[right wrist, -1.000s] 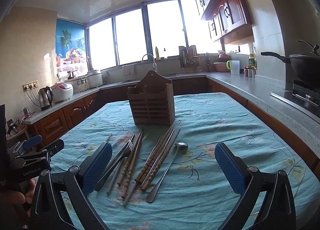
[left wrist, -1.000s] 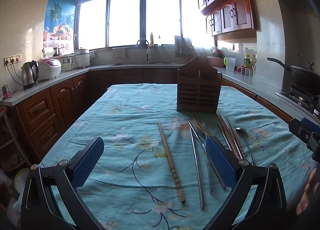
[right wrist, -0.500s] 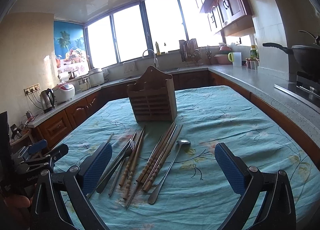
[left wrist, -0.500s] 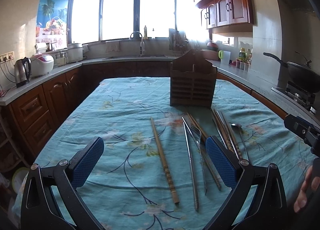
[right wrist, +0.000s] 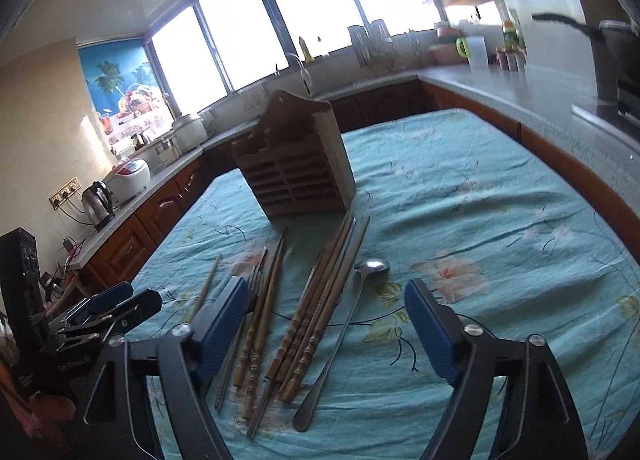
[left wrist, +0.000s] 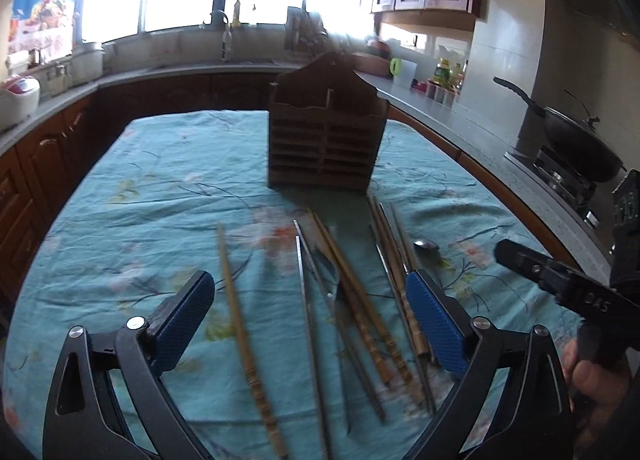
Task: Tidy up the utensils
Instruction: 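Grasp the silver fork with the left tool while the right tool grasps the silver spoon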
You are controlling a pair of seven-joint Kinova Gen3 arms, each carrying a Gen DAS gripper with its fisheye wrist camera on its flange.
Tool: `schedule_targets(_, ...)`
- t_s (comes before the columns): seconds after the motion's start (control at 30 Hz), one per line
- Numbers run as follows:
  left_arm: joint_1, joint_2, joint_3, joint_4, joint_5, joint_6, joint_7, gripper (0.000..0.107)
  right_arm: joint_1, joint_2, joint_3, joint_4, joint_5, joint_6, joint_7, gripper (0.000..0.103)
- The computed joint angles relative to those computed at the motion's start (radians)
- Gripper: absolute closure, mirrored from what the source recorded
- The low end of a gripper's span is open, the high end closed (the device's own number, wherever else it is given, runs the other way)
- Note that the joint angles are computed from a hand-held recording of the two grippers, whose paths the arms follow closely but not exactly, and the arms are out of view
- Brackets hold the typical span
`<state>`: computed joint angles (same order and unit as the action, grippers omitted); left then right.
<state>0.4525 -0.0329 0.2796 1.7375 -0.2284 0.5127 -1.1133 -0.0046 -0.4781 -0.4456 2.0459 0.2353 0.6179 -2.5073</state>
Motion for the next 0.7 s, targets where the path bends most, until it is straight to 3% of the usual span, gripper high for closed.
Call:
schedule_targets(0.13, 0.006, 0.078, -0.013, -0.086, 0.094, 0.069, -0.1, 0.026, -0.06, 0.055, 0.088, -0.003, -0.048, -0.016, 0.051, 0.046)
schedule_targets(0.33, 0.024, 0.189, -0.037, -0.213, 0.176, 0.209, -0.191, 0.048, -0.146, 0.132, 0.214, -0.016, -0.126, -0.008, 0.159, 0.057)
schedule_targets(0.5, 0.032, 0.251, -0.051, -0.285, 0.223, 0.277, -0.252, 0.064, -0.188, 0.174, 0.304, -0.021, -0.217, -0.017, 0.251, 0.067)
schedule_targets(0.63, 0.028, 0.292, -0.055, -0.333, 0.265, 0.334, -0.296, 0.087, -0.201, 0.208, 0.349, -0.038, -0.279, -0.006, 0.32, 0.07)
schedule_targets(0.7, 0.027, 0.295, -0.061, -0.335, 0.279, 0.336, -0.308, 0.09, -0.208, 0.233, 0.375, -0.049, -0.317, 0.007, 0.363, 0.073)
